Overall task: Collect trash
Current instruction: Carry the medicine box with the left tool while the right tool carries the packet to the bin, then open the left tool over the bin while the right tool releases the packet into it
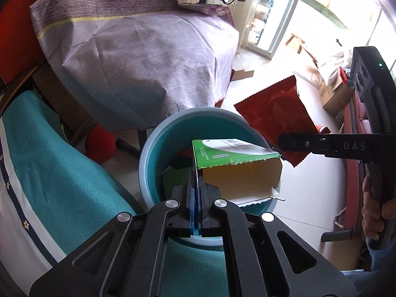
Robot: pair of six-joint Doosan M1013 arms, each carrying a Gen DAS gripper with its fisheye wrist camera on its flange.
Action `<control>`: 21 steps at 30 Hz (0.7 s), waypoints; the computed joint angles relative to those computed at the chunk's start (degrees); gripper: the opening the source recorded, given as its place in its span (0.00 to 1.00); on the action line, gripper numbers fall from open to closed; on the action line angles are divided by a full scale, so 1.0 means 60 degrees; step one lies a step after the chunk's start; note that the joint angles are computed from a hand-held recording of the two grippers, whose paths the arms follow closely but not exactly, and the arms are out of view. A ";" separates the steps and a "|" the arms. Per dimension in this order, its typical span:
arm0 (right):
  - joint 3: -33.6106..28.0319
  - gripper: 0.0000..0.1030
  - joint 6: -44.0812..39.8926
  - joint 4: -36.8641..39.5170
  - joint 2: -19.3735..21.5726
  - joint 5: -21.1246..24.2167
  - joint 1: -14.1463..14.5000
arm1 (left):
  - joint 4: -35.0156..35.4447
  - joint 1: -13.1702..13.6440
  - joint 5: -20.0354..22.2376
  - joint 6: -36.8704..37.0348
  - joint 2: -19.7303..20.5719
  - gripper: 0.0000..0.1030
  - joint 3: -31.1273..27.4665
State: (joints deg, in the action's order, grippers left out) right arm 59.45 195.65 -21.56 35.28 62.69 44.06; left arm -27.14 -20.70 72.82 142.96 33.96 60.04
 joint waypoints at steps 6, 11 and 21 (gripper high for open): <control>-0.0084 0.19 -0.0412 0.0402 0.0121 -0.0089 -0.0143 | 0.0287 -0.0017 0.0599 -0.0694 0.0331 0.32 -0.0274; -0.0224 0.19 -0.0627 0.0556 0.0226 -0.0105 -0.0204 | 0.0150 0.0135 0.0430 -0.0837 0.0229 0.71 -0.0219; -0.0524 0.24 -0.0838 0.0866 0.0438 0.0210 -0.0227 | 0.0341 0.0211 0.0648 -0.1086 0.0139 0.90 -0.0148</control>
